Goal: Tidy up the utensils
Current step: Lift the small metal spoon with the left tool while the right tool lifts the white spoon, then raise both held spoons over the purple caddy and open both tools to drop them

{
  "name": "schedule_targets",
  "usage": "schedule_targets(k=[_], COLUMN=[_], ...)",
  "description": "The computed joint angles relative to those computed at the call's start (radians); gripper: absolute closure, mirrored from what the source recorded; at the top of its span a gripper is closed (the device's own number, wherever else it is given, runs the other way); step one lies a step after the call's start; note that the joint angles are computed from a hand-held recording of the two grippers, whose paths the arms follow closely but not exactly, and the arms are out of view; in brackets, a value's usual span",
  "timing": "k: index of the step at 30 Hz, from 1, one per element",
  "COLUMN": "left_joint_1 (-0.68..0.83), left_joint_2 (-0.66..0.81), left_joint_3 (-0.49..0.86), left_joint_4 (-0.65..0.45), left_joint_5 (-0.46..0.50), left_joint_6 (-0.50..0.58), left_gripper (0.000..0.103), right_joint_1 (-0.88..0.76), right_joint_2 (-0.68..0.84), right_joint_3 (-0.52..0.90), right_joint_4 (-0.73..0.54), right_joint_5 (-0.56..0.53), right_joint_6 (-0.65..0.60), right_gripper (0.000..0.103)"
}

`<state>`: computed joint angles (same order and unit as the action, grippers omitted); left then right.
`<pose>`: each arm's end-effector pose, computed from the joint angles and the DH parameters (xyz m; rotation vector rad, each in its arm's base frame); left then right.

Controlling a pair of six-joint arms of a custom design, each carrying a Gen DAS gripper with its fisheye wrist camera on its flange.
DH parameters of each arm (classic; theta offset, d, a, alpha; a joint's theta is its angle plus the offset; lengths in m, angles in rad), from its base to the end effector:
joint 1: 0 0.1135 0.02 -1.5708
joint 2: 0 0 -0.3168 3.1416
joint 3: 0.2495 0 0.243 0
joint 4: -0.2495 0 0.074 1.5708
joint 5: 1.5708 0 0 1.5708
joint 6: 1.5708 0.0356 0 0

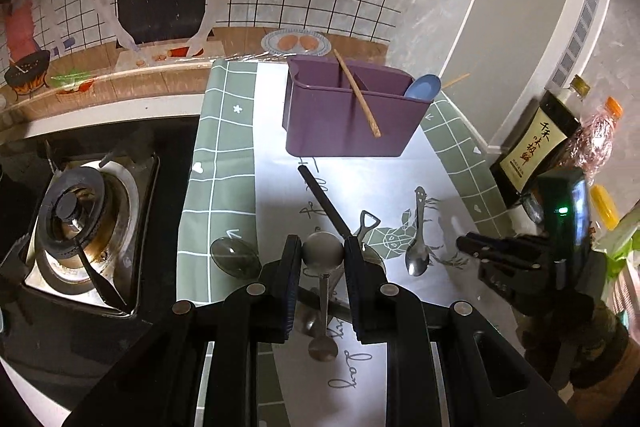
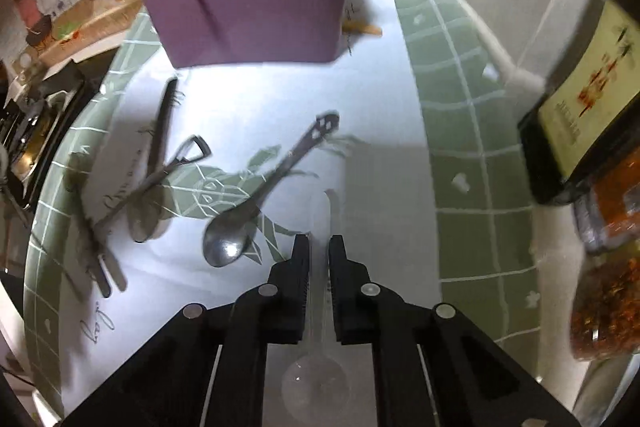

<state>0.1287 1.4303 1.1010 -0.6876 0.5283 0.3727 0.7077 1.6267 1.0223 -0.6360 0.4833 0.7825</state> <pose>0.2730 0.0172 0.3187 0.4837 2.4019 -0.4678 0.2386 0.1823 0.2455 0.2017 2.5655 -0.1751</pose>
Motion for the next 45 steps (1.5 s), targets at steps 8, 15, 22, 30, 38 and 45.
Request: schedule_targets(k=[8,15,22,30,38,45], left_joint_1=[0.003,-0.017,-0.045,-0.128,-0.223,-0.246], left_joint_2=[-0.014,-0.019,0.011,0.215,0.374,0.486], left_joint_3=[0.022,0.079,0.359,0.784,0.889,0.887], left_joint_4=[-0.012,-0.019,-0.033,-0.07,-0.032,0.012], left_joint_5=[0.009,0.008,0.055,0.055,-0.08,-0.132], left_joint_6=[0.007,0.004,-0.074,-0.231,-0.294,-0.325], left_gripper=[0.081,0.081,0.081,0.081,0.081,0.081], right_joint_1=[0.05,0.07,0.053,-0.045,-0.213,-0.311], right_joint_2=[-0.088,-0.138,-0.19,-0.134,-0.025,0.07], right_joint_3=[0.044,0.076,0.303,0.636,0.636,0.522], right_joint_4=[-0.048,-0.071,-0.132,-0.025,0.161,0.369], right_joint_5=[0.073,0.128,0.233,0.217,0.037,-0.088], right_joint_6=[0.01,0.014,-0.139,-0.444,-0.498,-0.485], right_gripper=[0.094,0.094,0.094,0.094,0.094,0.094])
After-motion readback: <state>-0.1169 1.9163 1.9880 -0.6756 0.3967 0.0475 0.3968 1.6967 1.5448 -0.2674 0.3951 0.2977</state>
